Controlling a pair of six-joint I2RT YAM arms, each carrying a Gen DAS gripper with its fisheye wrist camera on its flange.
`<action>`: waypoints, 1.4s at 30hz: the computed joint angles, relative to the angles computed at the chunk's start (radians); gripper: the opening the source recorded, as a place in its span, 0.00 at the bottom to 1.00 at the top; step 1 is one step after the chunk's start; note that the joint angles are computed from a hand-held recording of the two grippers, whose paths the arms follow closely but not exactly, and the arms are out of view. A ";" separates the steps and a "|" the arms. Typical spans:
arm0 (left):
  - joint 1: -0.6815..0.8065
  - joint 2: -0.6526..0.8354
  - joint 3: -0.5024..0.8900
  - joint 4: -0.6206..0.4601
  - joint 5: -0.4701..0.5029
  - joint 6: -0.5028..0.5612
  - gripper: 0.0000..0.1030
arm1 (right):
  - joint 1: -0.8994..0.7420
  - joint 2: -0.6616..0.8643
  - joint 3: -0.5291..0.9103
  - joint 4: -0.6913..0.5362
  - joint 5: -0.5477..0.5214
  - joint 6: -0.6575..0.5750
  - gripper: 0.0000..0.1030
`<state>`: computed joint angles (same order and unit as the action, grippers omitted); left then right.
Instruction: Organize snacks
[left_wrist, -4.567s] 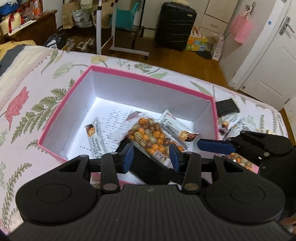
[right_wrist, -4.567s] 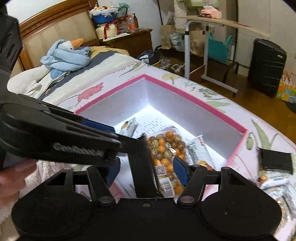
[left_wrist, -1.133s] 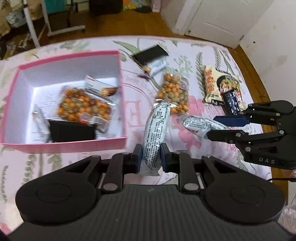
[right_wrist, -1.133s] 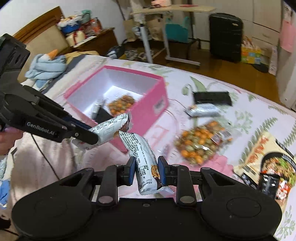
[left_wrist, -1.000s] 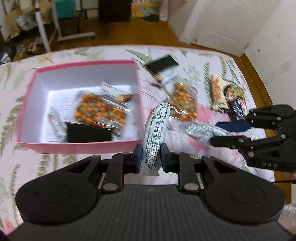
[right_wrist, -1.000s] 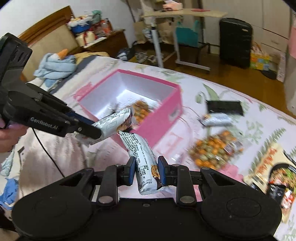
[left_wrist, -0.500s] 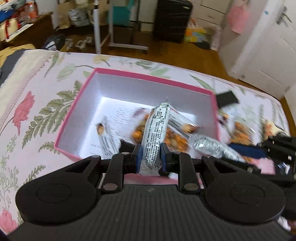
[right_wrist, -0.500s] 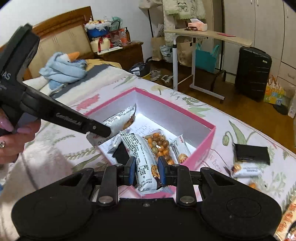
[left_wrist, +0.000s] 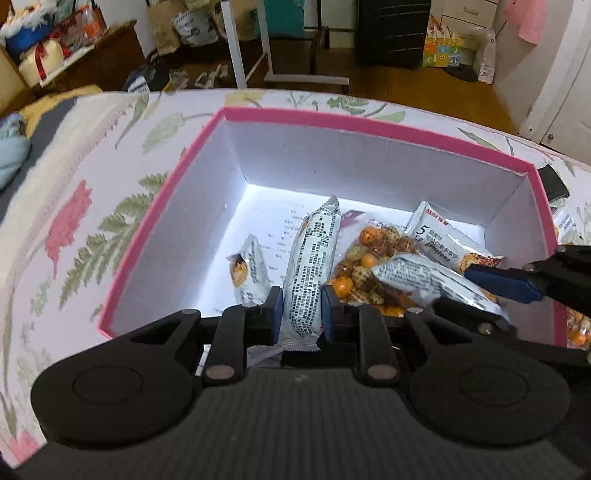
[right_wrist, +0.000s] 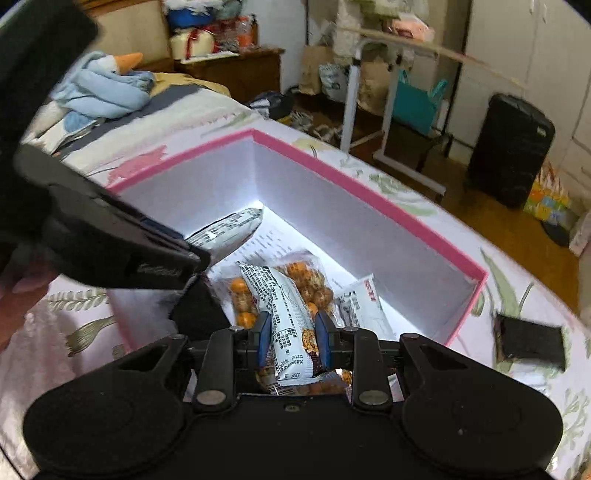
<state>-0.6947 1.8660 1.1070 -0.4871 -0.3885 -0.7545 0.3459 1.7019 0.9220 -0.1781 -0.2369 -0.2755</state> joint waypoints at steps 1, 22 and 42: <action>0.002 0.006 0.005 -0.004 0.013 0.009 0.21 | 0.000 0.002 0.000 0.003 0.009 0.009 0.33; -0.182 -0.257 0.012 -0.058 0.096 0.001 0.34 | -0.555 -0.565 -0.248 -0.232 -0.299 -0.185 0.66; -0.266 0.525 0.836 -0.134 0.210 0.068 0.32 | -0.781 -0.169 -0.404 0.205 -0.333 -0.283 0.81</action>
